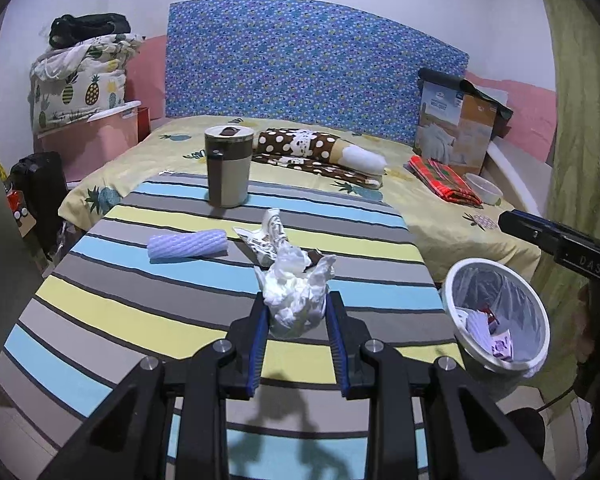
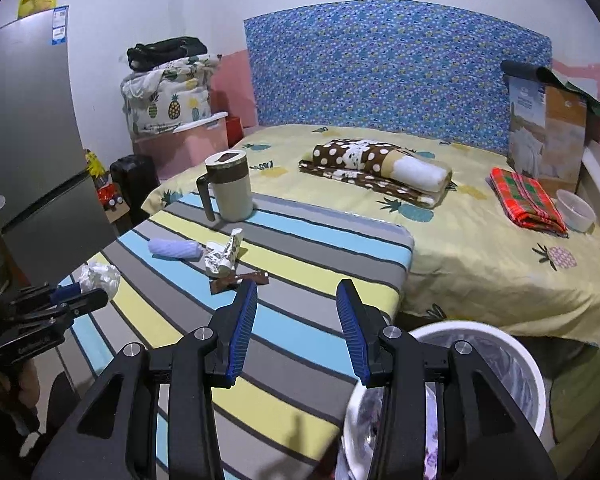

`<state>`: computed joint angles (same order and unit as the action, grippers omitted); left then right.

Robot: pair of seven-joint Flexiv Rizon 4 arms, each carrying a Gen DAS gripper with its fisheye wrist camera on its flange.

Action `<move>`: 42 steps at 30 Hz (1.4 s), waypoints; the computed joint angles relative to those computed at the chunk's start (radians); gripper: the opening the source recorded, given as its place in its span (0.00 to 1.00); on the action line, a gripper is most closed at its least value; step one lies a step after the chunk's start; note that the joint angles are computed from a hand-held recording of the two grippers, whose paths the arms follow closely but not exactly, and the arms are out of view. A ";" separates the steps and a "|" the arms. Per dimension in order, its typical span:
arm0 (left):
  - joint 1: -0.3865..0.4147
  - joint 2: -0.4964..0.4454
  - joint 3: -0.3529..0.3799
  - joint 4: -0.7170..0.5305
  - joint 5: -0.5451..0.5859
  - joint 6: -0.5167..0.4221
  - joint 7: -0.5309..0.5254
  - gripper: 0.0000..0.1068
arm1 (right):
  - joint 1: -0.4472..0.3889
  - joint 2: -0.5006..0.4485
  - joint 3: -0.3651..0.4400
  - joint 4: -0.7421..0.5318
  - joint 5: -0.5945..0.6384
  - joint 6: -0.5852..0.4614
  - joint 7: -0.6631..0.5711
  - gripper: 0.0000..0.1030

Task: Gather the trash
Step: 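Hold the tissue in the left gripper while the right tool moves toward the patterned paper cup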

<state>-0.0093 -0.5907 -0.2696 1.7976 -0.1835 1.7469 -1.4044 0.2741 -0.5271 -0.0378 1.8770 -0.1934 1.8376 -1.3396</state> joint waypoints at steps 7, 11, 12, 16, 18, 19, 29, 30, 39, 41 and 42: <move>-0.047 0.017 0.035 0.014 0.001 -0.011 0.001 0.28 | -0.016 0.024 0.001 0.056 0.032 0.055 0.003 0.43; -0.058 0.028 0.031 0.026 0.007 -0.001 0.004 0.28 | 0.061 0.057 -0.079 0.103 0.095 0.092 -0.030 0.43; -0.059 0.030 0.028 0.030 0.010 0.002 0.005 0.28 | 0.072 0.062 -0.090 0.112 0.110 0.097 -0.039 0.43; -0.066 0.041 0.020 0.045 0.018 0.007 0.007 0.28 | 0.004 0.072 -0.021 0.135 0.119 0.120 -0.025 0.43; -0.064 0.046 0.012 0.054 0.023 0.012 0.009 0.28 | 0.009 0.080 -0.024 0.148 0.136 0.128 -0.026 0.43; -0.064 0.049 0.010 0.058 0.025 0.015 0.008 0.28 | -0.001 0.084 -0.013 0.152 0.135 0.132 -0.023 0.43; -0.060 0.091 0.027 0.081 0.038 0.050 -0.009 0.28 | 0.002 0.119 0.032 0.145 0.115 0.130 -0.037 0.43; -0.056 0.096 0.028 0.081 0.040 0.051 -0.010 0.28 | -0.007 0.120 0.045 0.139 0.102 0.127 -0.034 0.43; -0.024 0.101 0.041 0.046 0.047 0.066 -0.007 0.28 | -0.095 0.066 0.149 0.040 -0.052 0.105 0.018 0.43; -0.015 0.088 0.039 0.035 0.046 0.064 -0.008 0.28 | -0.118 0.032 0.174 0.002 -0.088 0.085 0.035 0.43; -0.016 0.077 0.044 0.025 0.042 0.060 -0.008 0.28 | -0.127 0.019 0.184 -0.012 -0.102 0.074 0.043 0.43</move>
